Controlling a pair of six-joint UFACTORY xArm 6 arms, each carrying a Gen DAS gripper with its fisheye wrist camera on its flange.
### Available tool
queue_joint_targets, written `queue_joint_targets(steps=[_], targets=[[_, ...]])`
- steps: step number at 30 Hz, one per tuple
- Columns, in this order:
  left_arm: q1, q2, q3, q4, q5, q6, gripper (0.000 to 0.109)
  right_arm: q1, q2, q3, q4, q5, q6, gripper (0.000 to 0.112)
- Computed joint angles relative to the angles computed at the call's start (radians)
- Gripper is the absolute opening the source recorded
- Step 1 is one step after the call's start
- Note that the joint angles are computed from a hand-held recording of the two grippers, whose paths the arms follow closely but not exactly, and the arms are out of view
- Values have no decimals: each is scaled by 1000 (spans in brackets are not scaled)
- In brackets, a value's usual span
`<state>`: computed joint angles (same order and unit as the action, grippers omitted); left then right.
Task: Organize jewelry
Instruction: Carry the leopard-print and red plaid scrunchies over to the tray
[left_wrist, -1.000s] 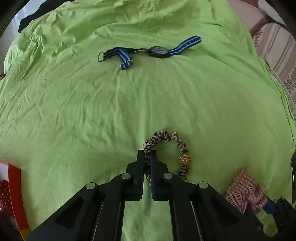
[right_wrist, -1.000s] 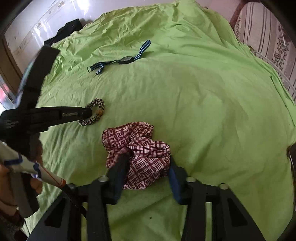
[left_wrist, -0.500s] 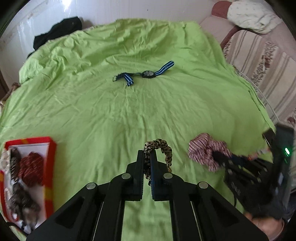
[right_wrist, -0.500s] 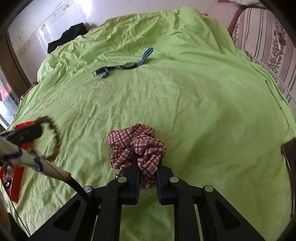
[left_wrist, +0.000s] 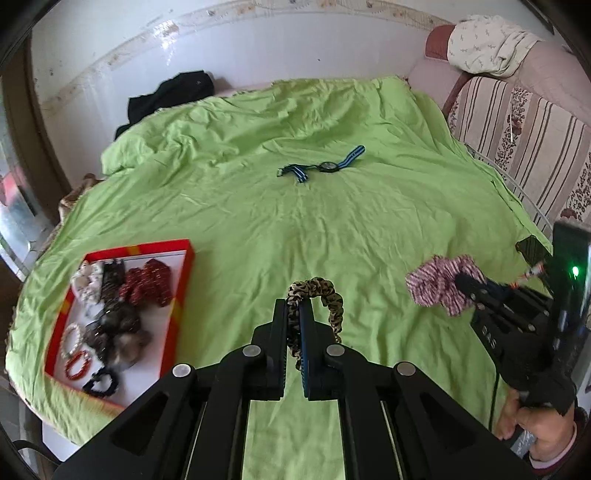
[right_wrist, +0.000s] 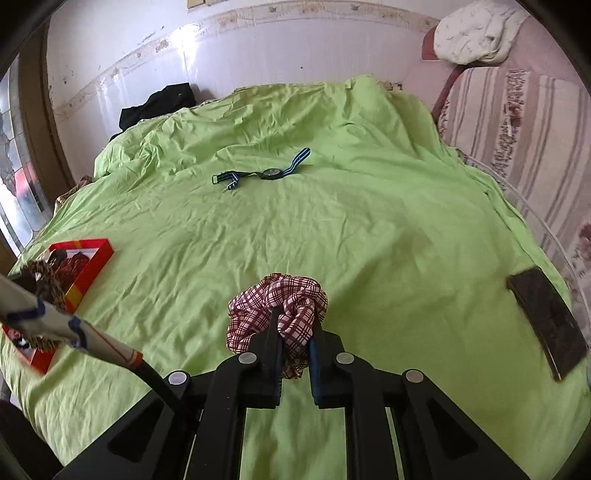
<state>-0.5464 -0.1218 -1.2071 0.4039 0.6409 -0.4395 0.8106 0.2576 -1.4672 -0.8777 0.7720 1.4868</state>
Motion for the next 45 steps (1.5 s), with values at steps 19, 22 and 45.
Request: queue_joint_targets(steps=[19,22,45], targets=[[6,-92,165,-213,-68,106,6,81,28,-11,102,172,-63,12],[23,-56,164,-363,-67,195,6,67,34,-5,141,163,-78,13],[67,86,151,-445,-40,220,7,12,27,46,186,22,-48,22]])
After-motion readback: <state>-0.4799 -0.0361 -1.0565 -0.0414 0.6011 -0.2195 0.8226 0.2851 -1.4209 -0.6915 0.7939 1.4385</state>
